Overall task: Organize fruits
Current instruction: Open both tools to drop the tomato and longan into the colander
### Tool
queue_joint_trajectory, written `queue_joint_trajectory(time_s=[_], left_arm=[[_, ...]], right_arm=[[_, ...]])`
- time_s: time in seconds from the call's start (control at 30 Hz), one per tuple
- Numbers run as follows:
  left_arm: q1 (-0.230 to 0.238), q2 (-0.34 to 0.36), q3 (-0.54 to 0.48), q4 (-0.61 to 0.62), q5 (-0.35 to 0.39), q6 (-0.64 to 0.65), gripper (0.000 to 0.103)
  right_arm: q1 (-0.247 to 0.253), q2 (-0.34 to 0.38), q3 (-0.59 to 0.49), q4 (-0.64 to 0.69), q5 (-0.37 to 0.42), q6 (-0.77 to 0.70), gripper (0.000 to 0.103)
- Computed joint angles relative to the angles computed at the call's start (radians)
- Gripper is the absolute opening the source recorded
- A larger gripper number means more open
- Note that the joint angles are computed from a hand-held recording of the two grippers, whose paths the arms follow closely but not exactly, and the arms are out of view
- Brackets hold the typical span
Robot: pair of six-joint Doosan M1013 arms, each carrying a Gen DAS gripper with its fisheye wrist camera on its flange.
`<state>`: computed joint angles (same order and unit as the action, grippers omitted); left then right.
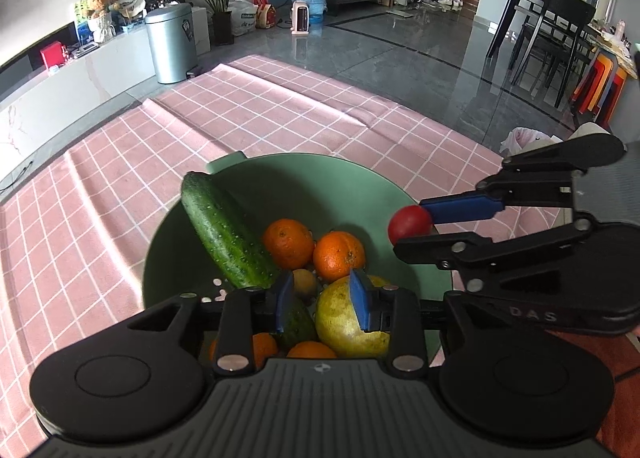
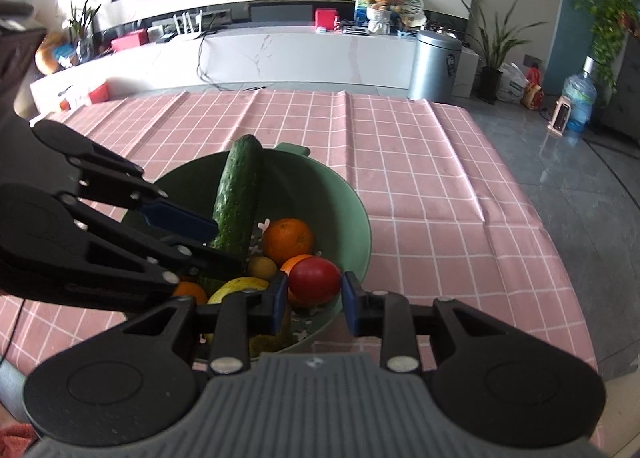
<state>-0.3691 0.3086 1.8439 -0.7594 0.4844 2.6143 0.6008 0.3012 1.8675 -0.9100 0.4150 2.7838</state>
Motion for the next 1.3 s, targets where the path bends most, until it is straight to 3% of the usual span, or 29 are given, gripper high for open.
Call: queue_joint_trajectory(time_s=[0.13, 0.33, 0.63, 0.73, 0.97, 1.3], left_arm=[[0.007, -0.024, 0.016, 0.014, -0.018, -0.02, 0.039], [0.016, -0.048, 0.035, 0.052, -0.049, -0.084, 0.041], [0.026, -0.071, 0.053, 0.156, -0.076, -0.207, 0.041], [0.03, -0.081, 0.061, 0.165, -0.084, -0.213, 0.041], [0.038, -0.112, 0.083, 0.17, -0.111, -0.213, 0.042], [0.06, -0.156, 0.132, 0.138, -0.155, -0.179, 0.042]], right_arm=[[0.004, 0.015, -0.024, 0.066, 0.022, -0.125, 0.025], [0.011, 0.046, -0.082, 0.21, 0.126, -0.326, 0.025], [0.027, 0.061, -0.109, 0.228, 0.194, -0.373, 0.026], [0.031, 0.058, -0.111, 0.222, 0.201, -0.372, 0.031], [0.065, 0.028, -0.09, 0.095, 0.195, -0.213, 0.041], [0.126, -0.025, -0.029, -0.109, 0.073, 0.241, 0.053]])
